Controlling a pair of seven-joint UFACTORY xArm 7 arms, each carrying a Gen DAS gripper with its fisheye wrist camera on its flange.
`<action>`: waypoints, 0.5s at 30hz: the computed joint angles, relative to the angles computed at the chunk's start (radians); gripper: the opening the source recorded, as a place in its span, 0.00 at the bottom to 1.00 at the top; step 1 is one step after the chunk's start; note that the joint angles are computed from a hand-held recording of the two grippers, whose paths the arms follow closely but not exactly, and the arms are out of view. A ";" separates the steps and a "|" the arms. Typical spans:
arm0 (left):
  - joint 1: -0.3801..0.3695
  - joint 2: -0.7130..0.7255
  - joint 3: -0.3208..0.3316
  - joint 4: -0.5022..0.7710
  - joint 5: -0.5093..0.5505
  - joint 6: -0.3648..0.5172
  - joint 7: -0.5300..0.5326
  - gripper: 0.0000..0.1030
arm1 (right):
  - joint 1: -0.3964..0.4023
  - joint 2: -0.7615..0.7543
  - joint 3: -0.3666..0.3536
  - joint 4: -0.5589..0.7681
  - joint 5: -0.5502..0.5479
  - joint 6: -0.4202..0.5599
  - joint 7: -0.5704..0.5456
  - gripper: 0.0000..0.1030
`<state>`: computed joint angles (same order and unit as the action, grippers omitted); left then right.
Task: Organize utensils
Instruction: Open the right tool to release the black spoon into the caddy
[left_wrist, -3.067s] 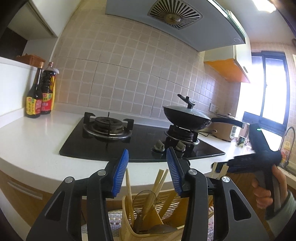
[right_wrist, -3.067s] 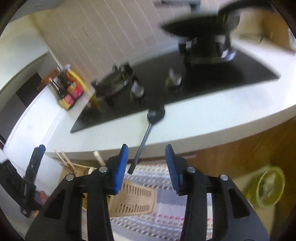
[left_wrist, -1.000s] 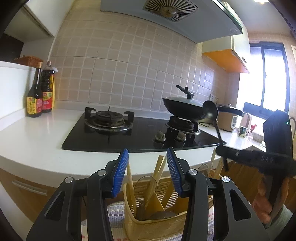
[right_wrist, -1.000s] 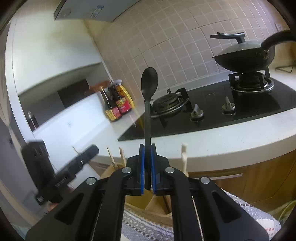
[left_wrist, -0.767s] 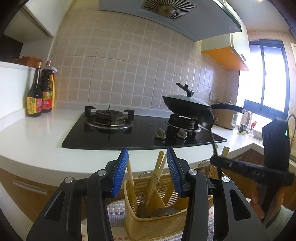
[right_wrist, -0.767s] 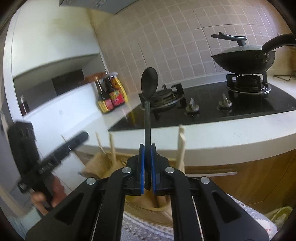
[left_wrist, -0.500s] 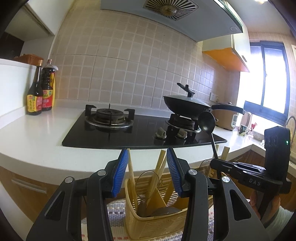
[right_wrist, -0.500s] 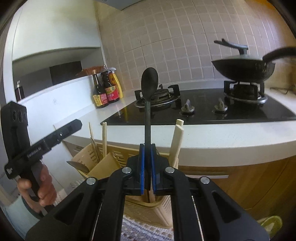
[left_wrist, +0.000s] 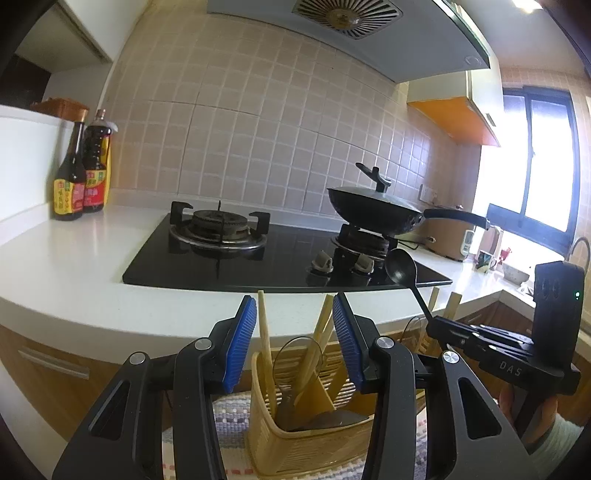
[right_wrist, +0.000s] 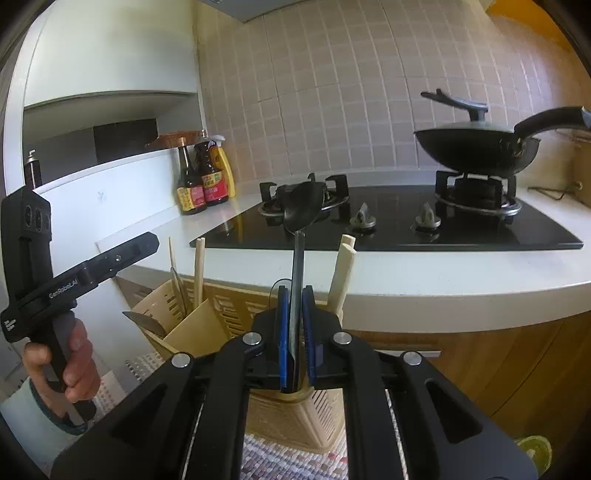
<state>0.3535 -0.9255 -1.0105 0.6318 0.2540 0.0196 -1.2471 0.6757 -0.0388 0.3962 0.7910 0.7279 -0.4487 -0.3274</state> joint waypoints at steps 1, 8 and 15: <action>0.001 0.009 0.005 0.004 0.001 -0.007 0.003 0.40 | 0.001 0.000 0.000 -0.002 -0.004 -0.003 0.004 0.07; -0.028 0.316 0.059 0.165 0.025 -0.095 0.149 0.44 | 0.026 0.015 0.007 0.009 0.048 -0.041 -0.081 0.06; 0.059 0.490 -0.051 0.276 0.024 -0.068 0.197 0.41 | 0.027 0.004 -0.017 -0.021 -0.032 -0.051 0.002 0.06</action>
<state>0.4128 -0.4356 -1.0612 0.9074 0.2778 -0.0483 -1.0503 0.7030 -0.0345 0.3793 0.7701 0.6956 -0.5000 -0.3251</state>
